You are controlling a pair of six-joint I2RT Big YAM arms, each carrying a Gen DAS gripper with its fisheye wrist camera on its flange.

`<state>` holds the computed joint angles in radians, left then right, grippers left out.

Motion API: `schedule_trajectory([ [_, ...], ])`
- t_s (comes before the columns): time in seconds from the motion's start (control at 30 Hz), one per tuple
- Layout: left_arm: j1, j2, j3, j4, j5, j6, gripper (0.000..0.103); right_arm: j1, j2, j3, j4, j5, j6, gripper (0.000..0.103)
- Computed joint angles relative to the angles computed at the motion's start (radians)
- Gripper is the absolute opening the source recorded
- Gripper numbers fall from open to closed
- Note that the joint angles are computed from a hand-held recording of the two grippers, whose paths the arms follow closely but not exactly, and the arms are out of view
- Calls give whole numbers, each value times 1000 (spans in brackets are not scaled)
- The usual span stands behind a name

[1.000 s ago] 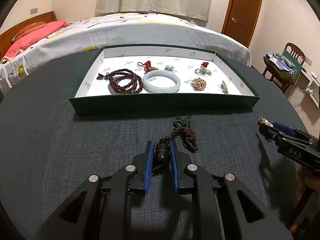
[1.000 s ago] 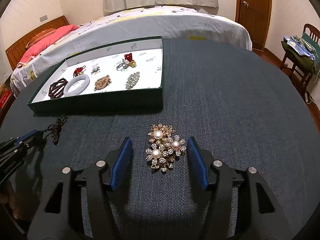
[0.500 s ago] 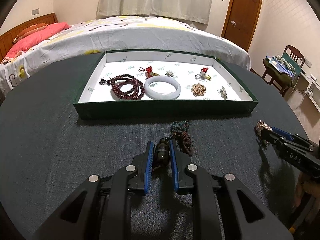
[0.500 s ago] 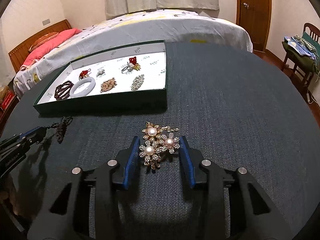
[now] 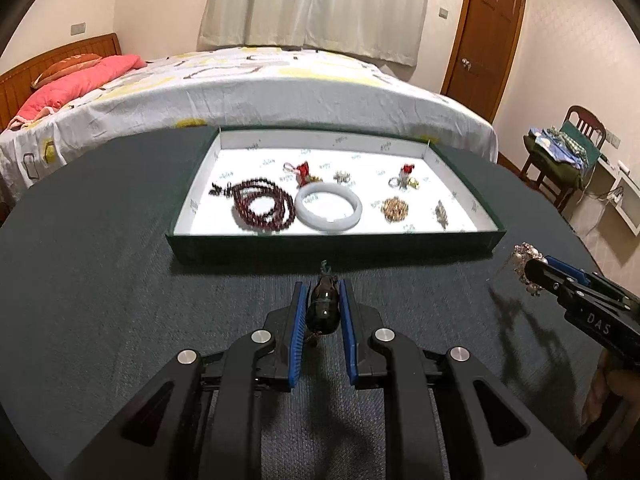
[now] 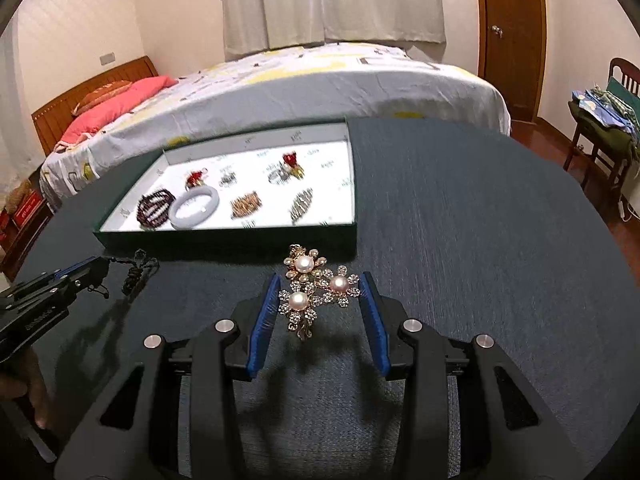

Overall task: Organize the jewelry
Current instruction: 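Carry the black pendant and large pearl brooch into the tray and open both grippers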

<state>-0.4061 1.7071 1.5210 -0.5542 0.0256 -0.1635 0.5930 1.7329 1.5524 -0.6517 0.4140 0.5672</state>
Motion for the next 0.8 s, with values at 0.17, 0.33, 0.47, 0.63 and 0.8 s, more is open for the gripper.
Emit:
schedule_trajectory([
  [0.17, 3, -17, 5, 27, 4, 5, 18, 5, -8, 12, 21, 6, -17, 40],
  [0.33, 8, -15, 36, 49, 10, 7, 18, 4, 7, 54, 37, 0, -47, 40],
  [0.47, 20, 6, 81, 60, 10, 5, 18, 2, 35, 110, 46, -3, -83, 40],
  [0.63, 39, 38, 138, 71, 12, -7, 18, -8, 81, 197, 66, -9, -136, 40],
  [0.8, 56, 86, 208, 70, 3, 4, 18, -22, 152, 314, 66, -15, -179, 40],
])
